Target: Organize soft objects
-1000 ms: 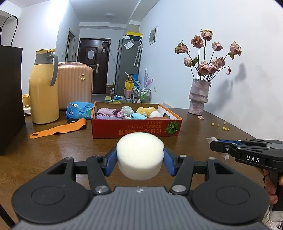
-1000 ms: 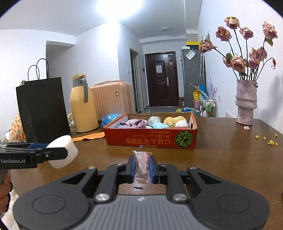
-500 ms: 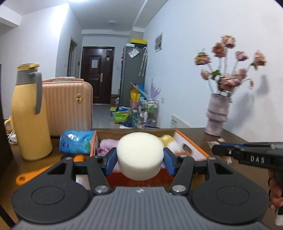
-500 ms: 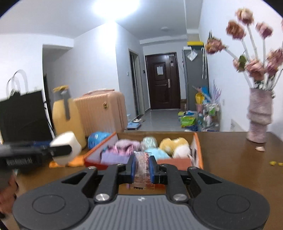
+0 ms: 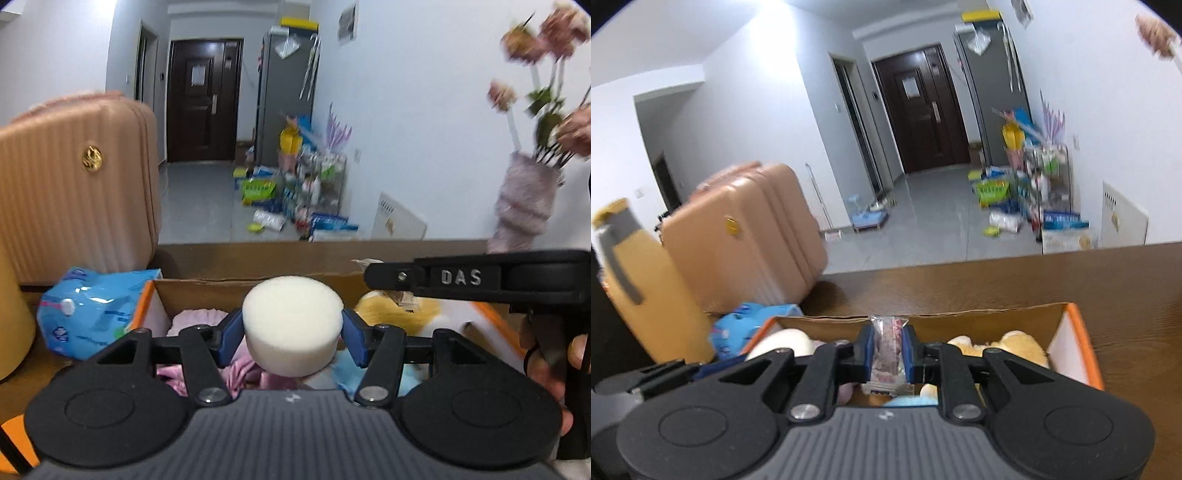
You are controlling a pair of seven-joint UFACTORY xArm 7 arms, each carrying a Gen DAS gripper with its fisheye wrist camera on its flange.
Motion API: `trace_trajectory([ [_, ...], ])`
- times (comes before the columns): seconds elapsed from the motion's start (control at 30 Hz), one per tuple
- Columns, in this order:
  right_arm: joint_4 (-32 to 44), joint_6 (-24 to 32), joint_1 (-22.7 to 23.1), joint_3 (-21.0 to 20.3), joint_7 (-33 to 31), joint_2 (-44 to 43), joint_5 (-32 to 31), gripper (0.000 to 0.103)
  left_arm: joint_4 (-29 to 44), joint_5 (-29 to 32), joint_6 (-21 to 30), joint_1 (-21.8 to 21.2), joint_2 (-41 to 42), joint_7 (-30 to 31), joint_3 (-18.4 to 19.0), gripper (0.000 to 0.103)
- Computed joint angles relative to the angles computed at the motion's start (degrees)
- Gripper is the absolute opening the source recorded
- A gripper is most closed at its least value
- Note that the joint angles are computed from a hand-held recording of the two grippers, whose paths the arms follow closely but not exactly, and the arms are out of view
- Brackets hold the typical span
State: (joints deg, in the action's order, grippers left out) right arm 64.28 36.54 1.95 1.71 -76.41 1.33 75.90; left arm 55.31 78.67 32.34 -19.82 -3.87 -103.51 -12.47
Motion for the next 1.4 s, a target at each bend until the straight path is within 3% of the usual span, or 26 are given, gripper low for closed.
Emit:
trace_trajectory([
  [0.03, 1.58, -1.03, 0.48, 0.44, 0.86, 2.0, -0.55, 0.02, 0.59, -0.71, -0.72, 0.32, 1.38, 1.83, 0.43, 0.063],
  [0.1, 4.09, -4.36, 1.16, 1.61, 1.45, 5.63, -0.73, 0.047, 1.3, -3.22, -2.59, 0.56, 2.87, 5.11, 1.31, 0.072],
  [0.17, 5.69, -6.97, 1.45, 2.52, 4.25, 8.19, -3.69, 0.057, 0.25, 0.59, -4.52, 0.8, 1.91, 1.93, 1.81, 0.085],
  [0.23, 8.12, -4.34, 0.2, 2.87, 10.23, 10.45, -7.81, 0.058, -0.35, 3.02, -4.35, 0.92, 1.41, -0.36, 1.73, 0.087],
  [0.3, 8.5, -2.7, -1.37, 3.87, 10.46, 11.0, -6.81, 0.058, -0.76, 2.15, -6.29, 1.42, 1.37, -0.66, 2.18, 0.087],
  [0.47, 4.05, -4.32, -2.43, 4.7, 6.25, 8.15, -4.41, 0.058, -1.79, 0.82, -8.78, 2.29, 0.52, -1.47, 2.27, 0.087],
  [0.6, 1.36, -5.75, -1.74, 4.05, 3.57, 5.61, -2.36, 0.058, -3.34, -0.77, -5.68, 1.9, -2.23, -0.64, 0.95, 0.087],
  [0.87, -8.7, -5.47, -0.88, -1.84, 3.57, -10.52, -10.4, 0.064, -11.77, -11.5, 1.53, 2.41, -18.05, 8.0, -4.0, 0.087],
  [1.1, -19.67, -4.1, -1.39, -8.5, 5.48, -27.25, -20.15, 0.07, -18.62, -24.5, 11.79, 0.2, -33.25, 15.76, -10.46, 0.09],
  [1.23, -27.6, -6.83, -0.15, -12.27, 2.24, -37.8, -21.58, 0.086, -19.72, -28.79, 16.16, 0.2, -39.08, 17.32, -15.75, 0.093],
  [1.33, -32.67, -8.67, 0.64, -14.41, 1.55, -45.14, -22.84, 0.087, -20.6, -31.65, 16.73, 0.03, -42.82, 18.57, -18.43, 0.093],
  [1.4, -34.38, -7.05, 0.15, -15.89, 3.76, -48.76, -25.2, 0.087, -21.03, -33.43, 17.2, 0.31, -45.25, 18.55, -20.87, 0.093],
])
